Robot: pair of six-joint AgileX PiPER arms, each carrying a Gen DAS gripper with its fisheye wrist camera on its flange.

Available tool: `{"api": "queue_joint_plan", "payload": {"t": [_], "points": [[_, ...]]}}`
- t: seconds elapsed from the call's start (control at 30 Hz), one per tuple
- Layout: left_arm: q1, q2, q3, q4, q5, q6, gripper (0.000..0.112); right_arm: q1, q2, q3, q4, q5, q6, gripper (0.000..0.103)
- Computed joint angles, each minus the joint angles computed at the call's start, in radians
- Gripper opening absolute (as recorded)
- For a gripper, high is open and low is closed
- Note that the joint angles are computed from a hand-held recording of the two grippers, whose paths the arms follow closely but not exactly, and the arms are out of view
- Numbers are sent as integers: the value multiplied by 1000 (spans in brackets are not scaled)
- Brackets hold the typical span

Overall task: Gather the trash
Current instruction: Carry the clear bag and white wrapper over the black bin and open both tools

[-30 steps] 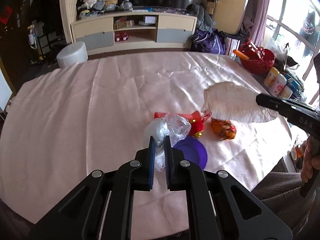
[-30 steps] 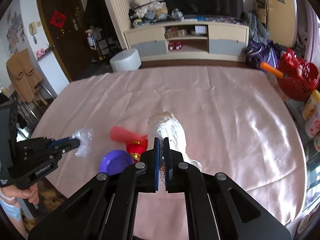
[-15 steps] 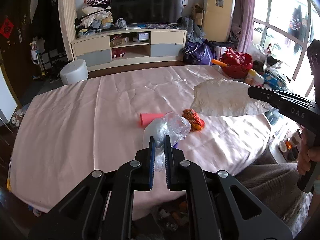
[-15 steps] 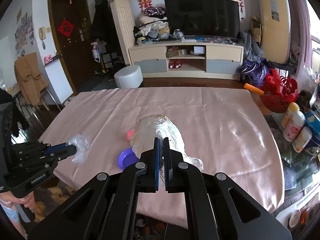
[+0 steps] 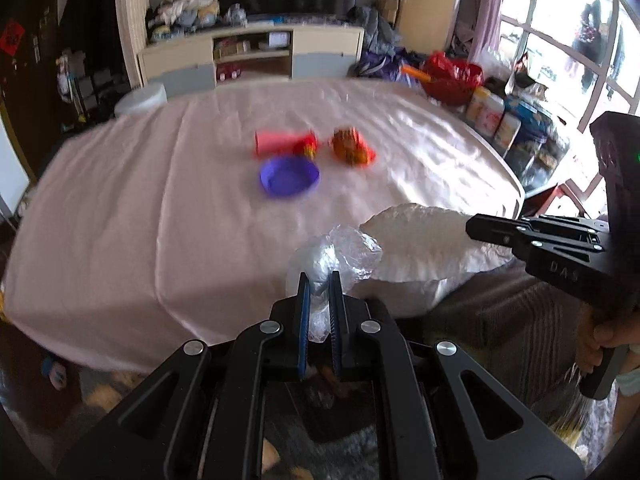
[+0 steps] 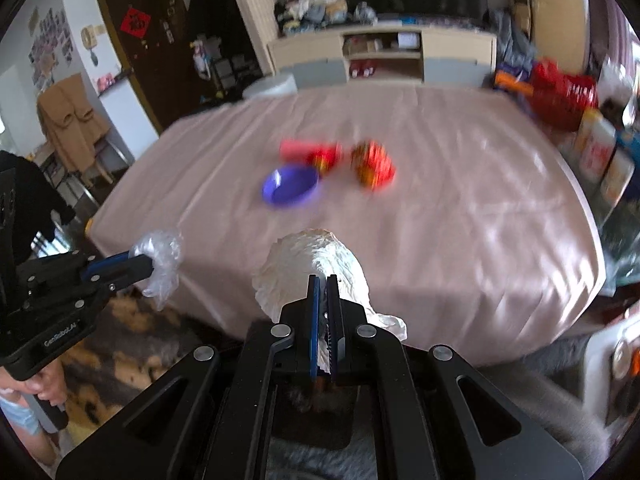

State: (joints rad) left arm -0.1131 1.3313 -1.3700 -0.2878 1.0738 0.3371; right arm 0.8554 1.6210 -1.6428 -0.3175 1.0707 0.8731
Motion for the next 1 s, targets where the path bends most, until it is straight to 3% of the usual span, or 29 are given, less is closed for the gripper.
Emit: {"api": "queue_joint_plan", "payload": {"t": [0.4, 0.7, 1.0], "points": [[19, -18, 350, -14, -127, 47, 8, 18, 50, 233, 135, -122, 51, 5], [13, 86, 452, -34, -202, 60, 8, -2, 116, 304, 223, -221, 35, 6], [31, 133, 491, -62, -209, 99, 14, -17, 126, 373, 337, -330, -27, 9]]}}
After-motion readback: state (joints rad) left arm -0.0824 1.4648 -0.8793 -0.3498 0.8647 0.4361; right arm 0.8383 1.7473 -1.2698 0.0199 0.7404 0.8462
